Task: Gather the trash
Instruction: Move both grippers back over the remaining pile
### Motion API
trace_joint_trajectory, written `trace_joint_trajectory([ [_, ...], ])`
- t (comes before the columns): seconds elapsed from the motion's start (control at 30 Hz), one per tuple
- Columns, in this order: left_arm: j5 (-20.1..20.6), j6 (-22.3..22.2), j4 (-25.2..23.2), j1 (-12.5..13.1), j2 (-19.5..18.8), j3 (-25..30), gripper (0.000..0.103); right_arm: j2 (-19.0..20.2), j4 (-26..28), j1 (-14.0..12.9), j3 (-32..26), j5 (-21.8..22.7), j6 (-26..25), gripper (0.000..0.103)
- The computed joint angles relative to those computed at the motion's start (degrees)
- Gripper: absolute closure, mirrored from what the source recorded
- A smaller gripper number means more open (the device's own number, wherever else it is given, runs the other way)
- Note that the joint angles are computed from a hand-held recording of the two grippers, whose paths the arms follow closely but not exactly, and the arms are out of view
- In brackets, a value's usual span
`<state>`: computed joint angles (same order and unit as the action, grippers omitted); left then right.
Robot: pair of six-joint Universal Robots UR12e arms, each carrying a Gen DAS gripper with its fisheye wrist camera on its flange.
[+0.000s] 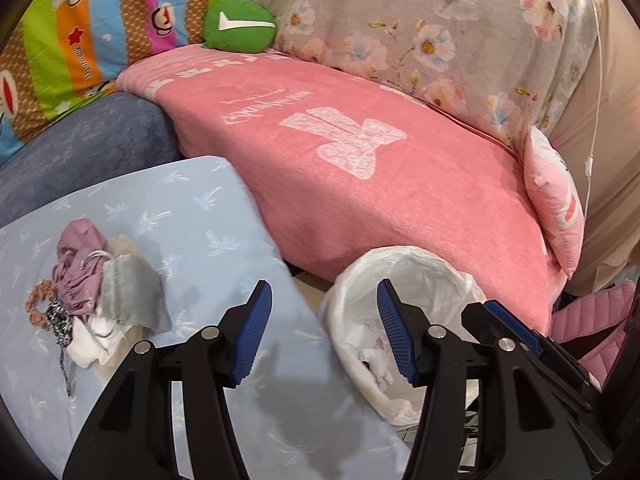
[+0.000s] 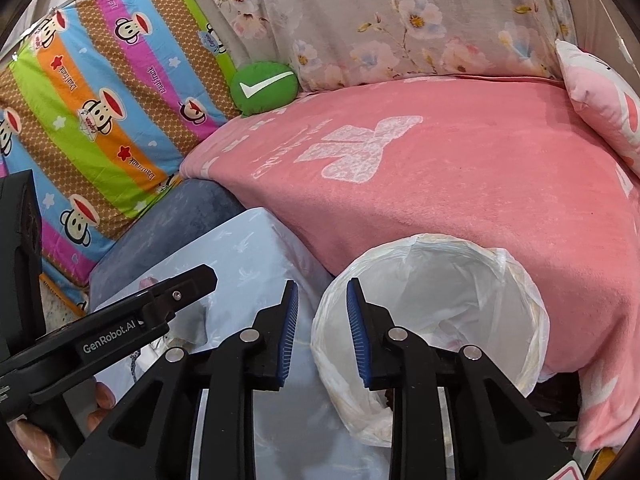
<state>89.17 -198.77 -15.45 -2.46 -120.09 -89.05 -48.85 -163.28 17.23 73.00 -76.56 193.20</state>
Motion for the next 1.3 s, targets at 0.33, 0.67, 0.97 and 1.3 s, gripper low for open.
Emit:
trace_joint_trajectory([
  [0.33, 4.8, -3.1, 0.8, 2.1, 2.1, -4.2, 0.050, 1.6, 3.9, 2.9, -2.9, 2.1, -3.8, 0.075],
  [0.67, 10.1, -5.5, 0.8, 4.4, 4.3, -8.4, 0.050, 3.4, 7.4, 5.9, -6.0, 3.0, -7.4, 0.069],
  [0.97, 12.6, -7.6, -0.2, 6.8, 5.7, -11.5, 0.050, 5.9, 11.4, 8.3, -10.1, 2.9, -10.1, 0.063],
  [1.3, 14.8, -11.5, -2.6, 10.7, 6.5, -14.0, 0.025, 10.0, 15.8, 10.5, -16.7, 1.3, -11.4, 0.052],
])
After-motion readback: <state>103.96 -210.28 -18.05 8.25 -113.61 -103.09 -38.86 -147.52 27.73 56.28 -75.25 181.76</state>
